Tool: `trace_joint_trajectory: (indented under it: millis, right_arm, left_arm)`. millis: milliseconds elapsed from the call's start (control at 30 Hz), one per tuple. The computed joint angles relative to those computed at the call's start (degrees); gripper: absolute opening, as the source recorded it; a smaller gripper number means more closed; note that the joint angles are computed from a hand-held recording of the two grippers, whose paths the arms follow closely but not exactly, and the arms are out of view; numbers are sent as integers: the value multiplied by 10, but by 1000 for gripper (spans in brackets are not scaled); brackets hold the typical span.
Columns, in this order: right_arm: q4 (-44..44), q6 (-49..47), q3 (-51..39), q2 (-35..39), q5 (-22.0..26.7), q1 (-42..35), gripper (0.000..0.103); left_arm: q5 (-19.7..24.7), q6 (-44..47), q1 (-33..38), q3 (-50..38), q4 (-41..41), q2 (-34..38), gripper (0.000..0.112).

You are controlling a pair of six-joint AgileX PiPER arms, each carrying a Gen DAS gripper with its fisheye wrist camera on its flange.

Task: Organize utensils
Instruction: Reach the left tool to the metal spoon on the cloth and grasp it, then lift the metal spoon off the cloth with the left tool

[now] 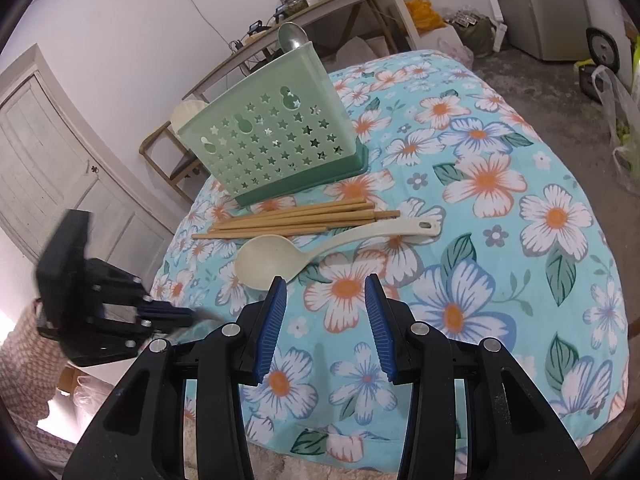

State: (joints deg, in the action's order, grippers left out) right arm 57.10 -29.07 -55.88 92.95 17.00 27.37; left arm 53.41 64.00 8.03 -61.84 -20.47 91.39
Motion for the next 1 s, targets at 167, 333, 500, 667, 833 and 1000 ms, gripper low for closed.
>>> trace_joint_trajectory:
  millis: [167, 333, 500, 667, 833, 1000]
  right_arm:
    - [-5, 8, 5, -3, 0, -2, 40]
    - [-6, 11, -3, 5, 6, -3, 40]
    - [-10, 13, -9, 12, 10, 0, 40]
    - [-5, 11, -10, 15, 12, -3, 40]
    - [6, 1, -11, 19, 15, -5, 40]
    - [14, -6, -14, 27, 19, -7, 40]
  left_arm:
    - [66, -61, 26, -71, -21, 79, 6]
    - [77, -67, 28, -87, -25, 87, 13]
    - [60, -52, 11, -85, -33, 74, 30]
    - [35, -52, -2, -93, -34, 73, 36]
    - [37, -57, -17, -116, -40, 97, 39]
    - [17, -63, -37, -118, -27, 112, 42]
